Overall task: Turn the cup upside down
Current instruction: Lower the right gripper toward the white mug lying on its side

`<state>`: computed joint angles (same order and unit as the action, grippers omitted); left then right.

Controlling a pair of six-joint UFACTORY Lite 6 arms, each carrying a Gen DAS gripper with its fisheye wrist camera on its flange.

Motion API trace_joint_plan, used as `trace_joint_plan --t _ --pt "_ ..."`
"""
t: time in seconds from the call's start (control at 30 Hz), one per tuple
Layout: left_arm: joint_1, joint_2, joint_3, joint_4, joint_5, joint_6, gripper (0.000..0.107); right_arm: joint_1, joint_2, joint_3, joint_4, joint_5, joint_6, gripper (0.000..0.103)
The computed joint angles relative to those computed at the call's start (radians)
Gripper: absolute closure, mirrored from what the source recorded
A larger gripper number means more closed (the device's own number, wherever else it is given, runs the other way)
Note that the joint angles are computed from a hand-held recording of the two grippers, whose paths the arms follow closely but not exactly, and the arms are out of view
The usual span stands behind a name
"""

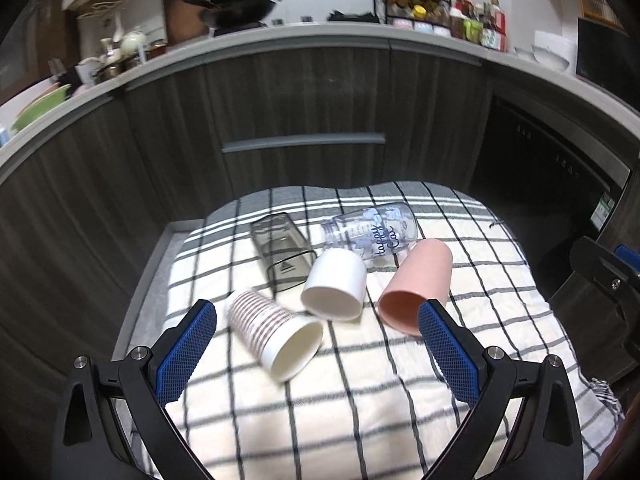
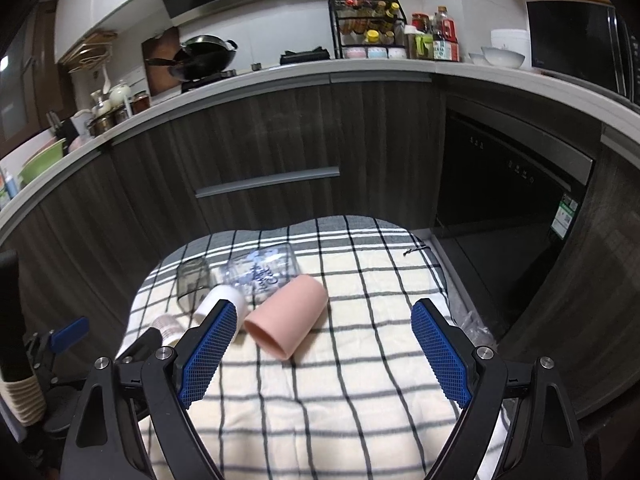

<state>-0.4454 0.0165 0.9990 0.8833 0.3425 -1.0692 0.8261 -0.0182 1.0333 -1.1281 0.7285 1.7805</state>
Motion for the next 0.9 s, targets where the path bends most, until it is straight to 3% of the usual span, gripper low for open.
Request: trace_joint_plan --t 0.1,0.33,0.9 --pt "0.052 0.143 0.108 -0.152 -0.062 0.193 0.007 -0.063 0.068 0.040 -0.014 -0.060 0.002 0.014" --pt "0.122 0.427 0.345 -0.540 -0.071 0.642 0.010 -0.154 0.241 0.158 -0.027 -0.164 -0.003 0.014" --pt "0.187 0.764 0.668 -0.932 0.010 1.061 0.020 -0.230 0.487 0.320 0.018 -0.279 -0.020 0.014"
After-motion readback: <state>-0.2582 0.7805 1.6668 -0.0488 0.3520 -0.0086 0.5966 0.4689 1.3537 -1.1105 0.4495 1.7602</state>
